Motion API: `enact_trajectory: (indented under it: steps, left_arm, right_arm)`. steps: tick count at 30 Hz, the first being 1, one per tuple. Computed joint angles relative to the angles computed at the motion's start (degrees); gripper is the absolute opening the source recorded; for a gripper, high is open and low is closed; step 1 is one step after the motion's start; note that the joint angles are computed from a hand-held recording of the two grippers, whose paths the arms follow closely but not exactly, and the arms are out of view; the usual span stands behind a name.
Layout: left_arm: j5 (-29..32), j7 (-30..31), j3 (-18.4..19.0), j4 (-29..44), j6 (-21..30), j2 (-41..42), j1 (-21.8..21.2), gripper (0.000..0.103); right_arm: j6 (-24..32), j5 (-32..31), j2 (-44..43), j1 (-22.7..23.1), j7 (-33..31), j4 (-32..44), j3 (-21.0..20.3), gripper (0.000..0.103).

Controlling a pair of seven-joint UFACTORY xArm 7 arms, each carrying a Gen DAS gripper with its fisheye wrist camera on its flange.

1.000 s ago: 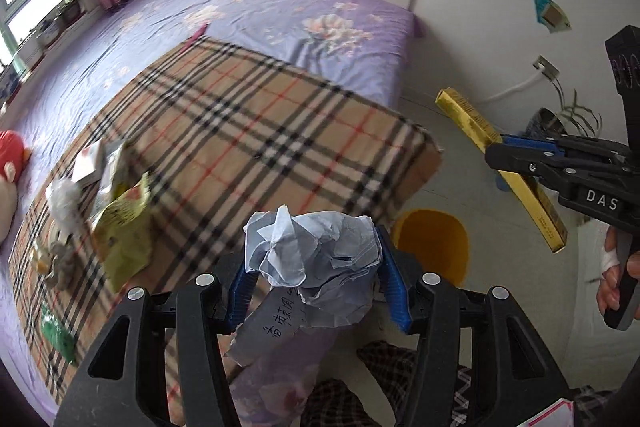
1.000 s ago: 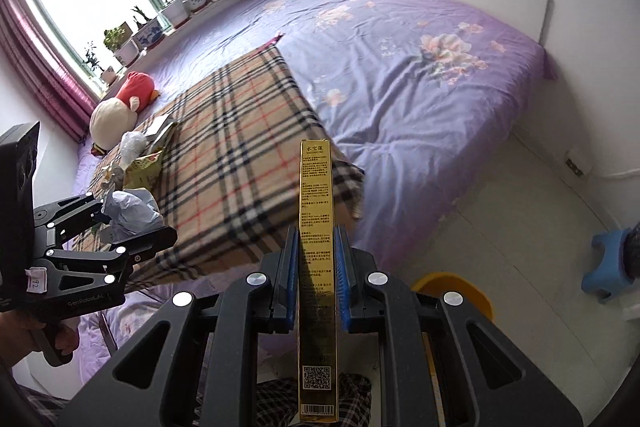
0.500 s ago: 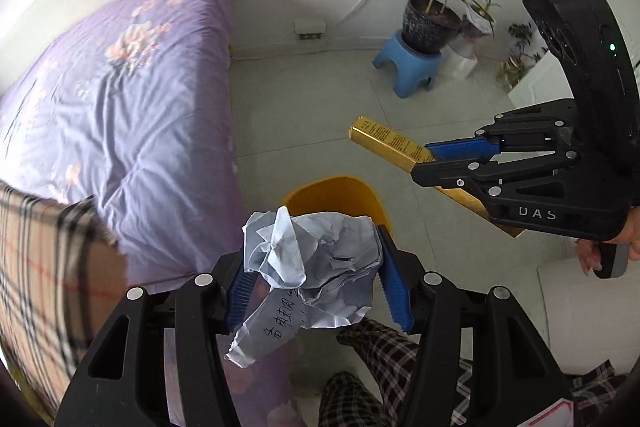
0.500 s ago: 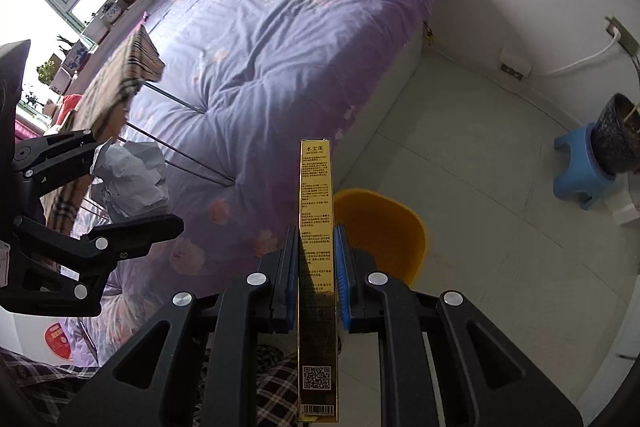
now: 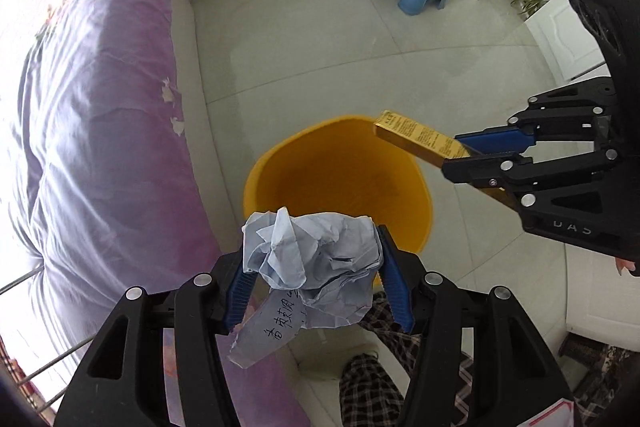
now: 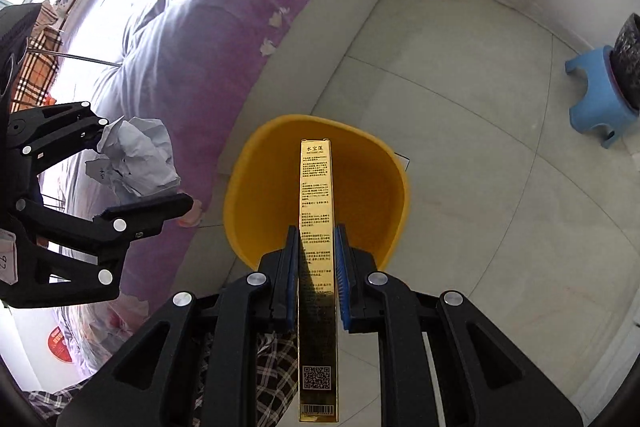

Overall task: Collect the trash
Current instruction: 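Carry both items to the orange bin and open both tools to drop them, then move both open tools back from the bin to the blanket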

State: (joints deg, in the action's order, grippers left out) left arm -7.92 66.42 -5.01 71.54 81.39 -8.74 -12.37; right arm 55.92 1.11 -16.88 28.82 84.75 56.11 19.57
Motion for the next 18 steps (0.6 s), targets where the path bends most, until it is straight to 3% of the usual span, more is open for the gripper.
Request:
enact_trajectory:
  steps: [7,10,11,14,18]
  left_arm:
    - [3.7,-3.4,-1.8,-4.6,-3.9,-0.1,-1.5,0.057]
    - [4.0,-2.9,-1.5,-5.9,-4.7,-0.9,-1.6,0.063]
    - [4.1,-2.7,-1.3,-6.3,-5.0,-1.0,-1.6,0.068]
    - [4.4,-2.9,-1.4,-6.4,-4.3,-1.3,-1.7,0.072]
    - [4.4,-2.6,-1.3,-6.3,-4.8,-0.9,-1.9,0.073]
  right_arm:
    - [-7.3,3.6,0.5,0.5,-3.3,-6.5,-1.5,0.018]
    - [-8.3,4.1,0.9,0.6,-4.7,-7.3,-1.8,0.019]
    - [-8.5,4.2,1.1,0.6,-4.7,-7.4,-1.7,0.021]
    - [-7.4,3.7,1.5,0.4,-4.2,-6.8,-1.4,0.047]
    - [-5.4,3.2,0.6,0.4,-4.0,-6.7,-1.4,0.047]
